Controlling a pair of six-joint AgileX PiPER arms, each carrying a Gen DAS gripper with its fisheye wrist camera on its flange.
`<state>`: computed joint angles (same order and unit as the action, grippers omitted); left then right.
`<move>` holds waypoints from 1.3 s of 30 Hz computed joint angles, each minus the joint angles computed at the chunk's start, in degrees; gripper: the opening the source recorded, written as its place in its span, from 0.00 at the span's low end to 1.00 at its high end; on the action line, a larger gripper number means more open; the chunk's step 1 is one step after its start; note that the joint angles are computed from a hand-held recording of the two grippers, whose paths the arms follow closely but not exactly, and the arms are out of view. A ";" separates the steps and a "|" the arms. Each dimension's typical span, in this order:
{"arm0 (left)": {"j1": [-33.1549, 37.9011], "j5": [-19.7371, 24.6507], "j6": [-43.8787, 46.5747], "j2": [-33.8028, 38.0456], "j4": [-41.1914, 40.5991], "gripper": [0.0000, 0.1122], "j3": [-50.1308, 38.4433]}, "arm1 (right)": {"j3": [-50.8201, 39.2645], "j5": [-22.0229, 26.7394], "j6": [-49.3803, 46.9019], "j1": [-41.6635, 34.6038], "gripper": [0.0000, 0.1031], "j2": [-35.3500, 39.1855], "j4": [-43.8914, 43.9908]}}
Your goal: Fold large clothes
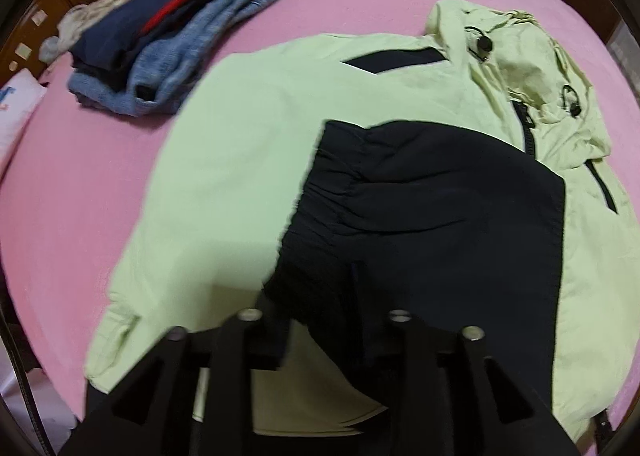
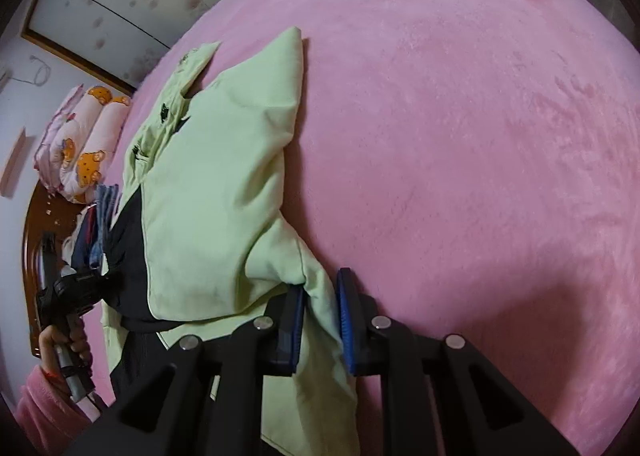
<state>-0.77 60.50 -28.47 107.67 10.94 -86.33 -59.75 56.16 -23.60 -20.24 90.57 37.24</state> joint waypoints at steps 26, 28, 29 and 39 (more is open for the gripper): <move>-7.27 5.27 16.43 -8.42 -21.80 0.41 0.34 | -11.51 2.22 23.16 25.73 0.23 -2.41 -16.11; -7.40 5.96 17.49 -5.27 -26.92 0.18 0.38 | -10.47 1.91 19.47 24.64 0.23 -0.45 -8.73; -7.71 5.57 17.28 -4.40 -28.28 0.10 1.00 | -9.94 1.84 18.98 24.50 0.22 -0.10 -7.06; -6.91 3.50 11.93 0.99 -27.15 0.08 0.80 | -3.69 -4.00 16.93 23.88 0.00 3.43 3.53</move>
<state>-7.69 64.01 -16.54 108.66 -16.21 -85.53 -63.44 52.16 -6.67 3.64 94.00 40.77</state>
